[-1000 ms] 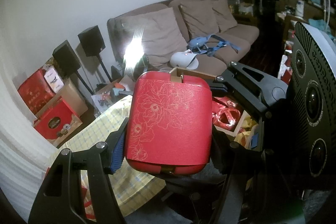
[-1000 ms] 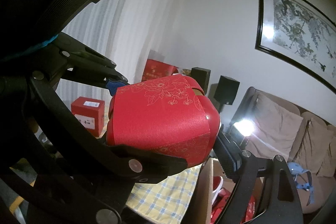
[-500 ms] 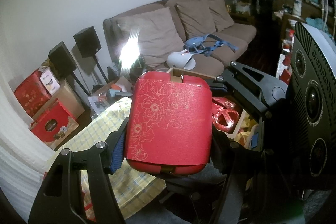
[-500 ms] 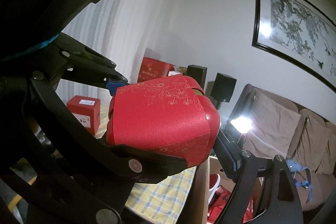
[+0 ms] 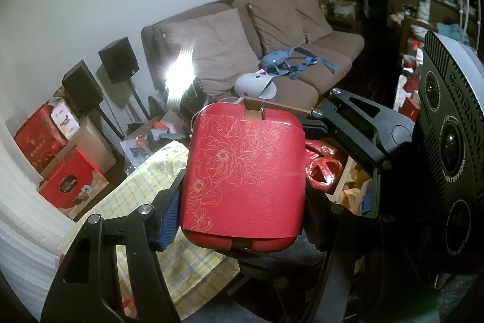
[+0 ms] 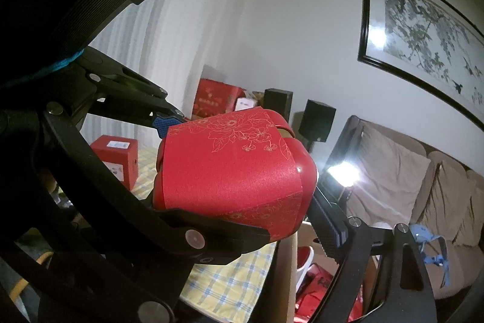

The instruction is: Organize objects

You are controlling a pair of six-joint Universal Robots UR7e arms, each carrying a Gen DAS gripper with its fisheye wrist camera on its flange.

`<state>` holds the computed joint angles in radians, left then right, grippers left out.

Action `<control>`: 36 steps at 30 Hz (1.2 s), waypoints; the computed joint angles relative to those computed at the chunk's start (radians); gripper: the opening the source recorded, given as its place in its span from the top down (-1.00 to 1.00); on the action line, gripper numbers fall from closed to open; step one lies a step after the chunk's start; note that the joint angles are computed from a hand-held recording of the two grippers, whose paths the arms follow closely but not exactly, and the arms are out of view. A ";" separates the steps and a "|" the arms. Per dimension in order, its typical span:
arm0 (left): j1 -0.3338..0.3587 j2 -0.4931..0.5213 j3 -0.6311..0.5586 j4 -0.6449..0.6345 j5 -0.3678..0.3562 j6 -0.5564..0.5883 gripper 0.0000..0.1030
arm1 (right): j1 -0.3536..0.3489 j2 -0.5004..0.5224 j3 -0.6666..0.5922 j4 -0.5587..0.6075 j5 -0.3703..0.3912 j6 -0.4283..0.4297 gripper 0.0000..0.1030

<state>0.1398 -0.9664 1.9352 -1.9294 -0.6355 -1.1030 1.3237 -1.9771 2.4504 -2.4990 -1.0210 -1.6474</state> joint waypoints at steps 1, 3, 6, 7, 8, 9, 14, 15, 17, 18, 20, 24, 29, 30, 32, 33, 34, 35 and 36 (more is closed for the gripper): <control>0.002 0.001 0.000 -0.006 0.000 0.005 -0.23 | -0.001 0.001 0.000 -0.003 0.000 0.000 -0.71; 0.007 0.005 -0.001 -0.020 -0.002 0.017 -0.23 | -0.001 0.007 -0.005 -0.007 -0.007 0.003 -0.71; 0.013 0.017 -0.010 -0.036 0.001 0.030 -0.23 | -0.011 0.012 -0.012 -0.001 -0.003 0.001 -0.71; 0.017 0.022 -0.014 -0.044 0.000 0.040 -0.23 | -0.012 0.016 -0.016 -0.003 -0.004 0.005 -0.71; 0.021 0.024 -0.016 -0.050 -0.002 0.050 -0.23 | -0.013 0.021 -0.018 -0.007 -0.006 0.008 -0.71; 0.026 0.027 -0.020 -0.055 -0.004 0.059 -0.23 | -0.011 0.027 -0.021 -0.014 -0.009 0.014 -0.71; 0.046 0.044 -0.030 -0.098 -0.019 0.102 -0.23 | -0.009 0.054 -0.036 -0.036 -0.031 0.036 -0.71; 0.050 0.046 -0.030 -0.108 -0.020 0.110 -0.23 | -0.009 0.061 -0.039 -0.043 -0.035 0.040 -0.71; 0.055 0.053 -0.034 -0.120 -0.025 0.124 -0.23 | -0.009 0.068 -0.042 -0.051 -0.040 0.048 -0.71; 0.059 0.054 -0.036 -0.127 -0.027 0.133 -0.23 | -0.010 0.071 -0.043 -0.055 -0.042 0.050 -0.71; 0.066 0.058 -0.038 -0.140 -0.031 0.150 -0.23 | -0.012 0.078 -0.044 -0.065 -0.045 0.056 -0.71; 0.078 0.066 -0.045 -0.159 -0.040 0.178 -0.23 | -0.012 0.093 -0.052 -0.080 -0.057 0.064 -0.71; 0.088 0.080 -0.056 -0.182 -0.043 0.206 -0.23 | -0.018 0.101 -0.061 -0.087 -0.060 0.066 -0.71; 0.091 0.082 -0.059 -0.186 -0.044 0.213 -0.23 | -0.019 0.104 -0.064 -0.090 -0.060 0.071 -0.71; 0.096 0.087 -0.065 -0.192 -0.045 0.224 -0.23 | -0.009 0.117 -0.071 -0.103 -0.067 0.086 -0.71; 0.100 0.088 -0.066 -0.198 -0.046 0.232 -0.23 | -0.010 0.122 -0.074 -0.106 -0.068 0.089 -0.71; 0.103 0.092 -0.069 -0.201 -0.047 0.238 -0.23 | -0.011 0.124 -0.076 -0.107 -0.069 0.091 -0.71; 0.105 0.094 -0.072 -0.204 -0.048 0.243 -0.23 | -0.010 0.127 -0.078 -0.109 -0.070 0.094 -0.71; 0.107 0.097 -0.076 -0.206 -0.049 0.249 -0.23 | -0.010 0.130 -0.079 -0.113 -0.071 0.096 -0.71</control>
<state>0.2466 -0.8692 1.8595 -2.1352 -0.6842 -0.8544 1.3132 -1.8475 2.3718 -2.6119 -1.0918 -1.5516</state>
